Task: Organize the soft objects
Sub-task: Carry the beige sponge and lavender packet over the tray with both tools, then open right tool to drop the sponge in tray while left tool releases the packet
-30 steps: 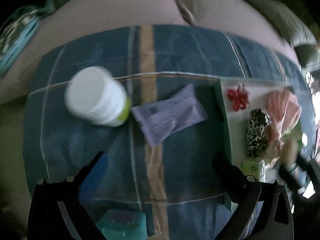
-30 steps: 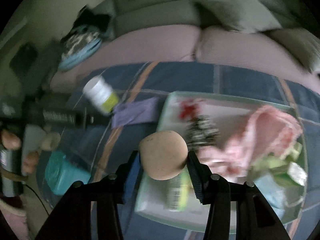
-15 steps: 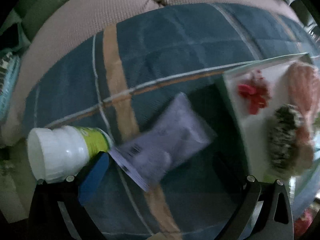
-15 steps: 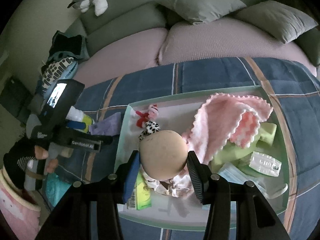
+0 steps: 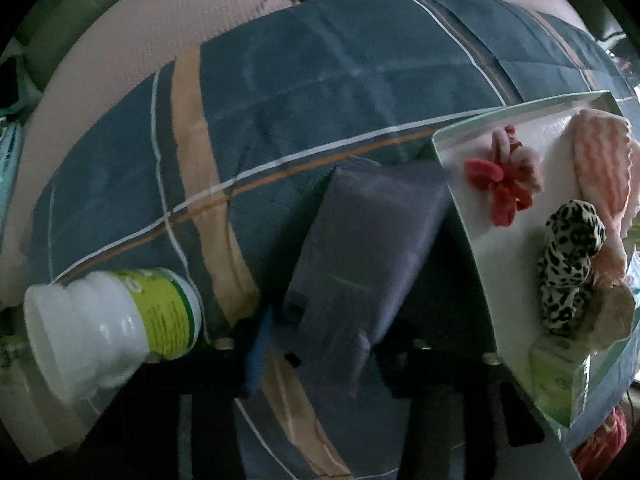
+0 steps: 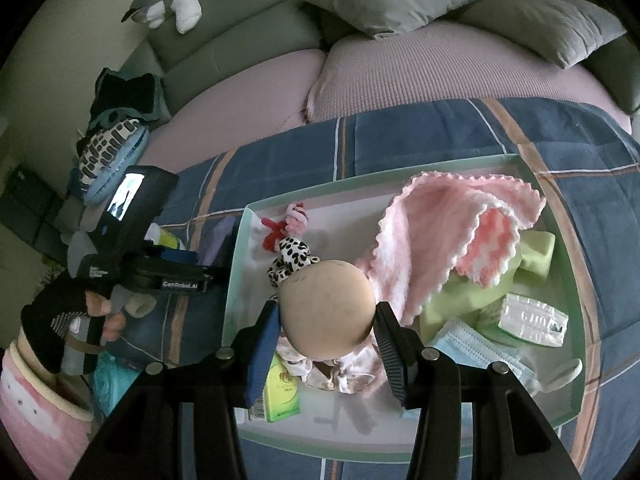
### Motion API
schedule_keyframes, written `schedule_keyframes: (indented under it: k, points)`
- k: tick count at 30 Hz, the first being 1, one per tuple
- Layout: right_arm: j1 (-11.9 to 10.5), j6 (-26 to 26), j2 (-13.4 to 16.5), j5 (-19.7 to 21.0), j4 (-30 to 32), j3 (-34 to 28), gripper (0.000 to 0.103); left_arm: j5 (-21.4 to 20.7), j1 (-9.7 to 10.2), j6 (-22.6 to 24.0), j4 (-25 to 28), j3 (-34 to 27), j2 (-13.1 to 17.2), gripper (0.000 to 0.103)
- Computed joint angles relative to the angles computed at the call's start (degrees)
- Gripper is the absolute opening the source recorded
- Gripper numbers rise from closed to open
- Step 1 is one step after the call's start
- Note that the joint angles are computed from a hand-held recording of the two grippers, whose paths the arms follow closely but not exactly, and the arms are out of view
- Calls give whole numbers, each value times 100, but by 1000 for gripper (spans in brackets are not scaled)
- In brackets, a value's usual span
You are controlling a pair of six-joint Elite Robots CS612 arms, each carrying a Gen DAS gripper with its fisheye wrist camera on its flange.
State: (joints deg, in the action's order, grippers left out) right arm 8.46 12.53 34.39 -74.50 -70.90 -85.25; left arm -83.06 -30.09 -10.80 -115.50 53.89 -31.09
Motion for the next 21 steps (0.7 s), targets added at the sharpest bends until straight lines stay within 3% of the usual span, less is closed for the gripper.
schedule_keyframes:
  k: [3,7,16,21]
  points:
    - [-19,36,10,54,11,-12,51,203,-67,-160,-128,108,-64,22]
    - [-48,102,25,111,40,-31,51,283,-104,-390,-351,417,-227,14]
    - [-121,239,68,271,30,-100,51,371,-82,-816,-1047,1049,-640,11]
    - [-131,361,89,10,72,-150,51,372,-224,-687,-1555,1311,-890,11]
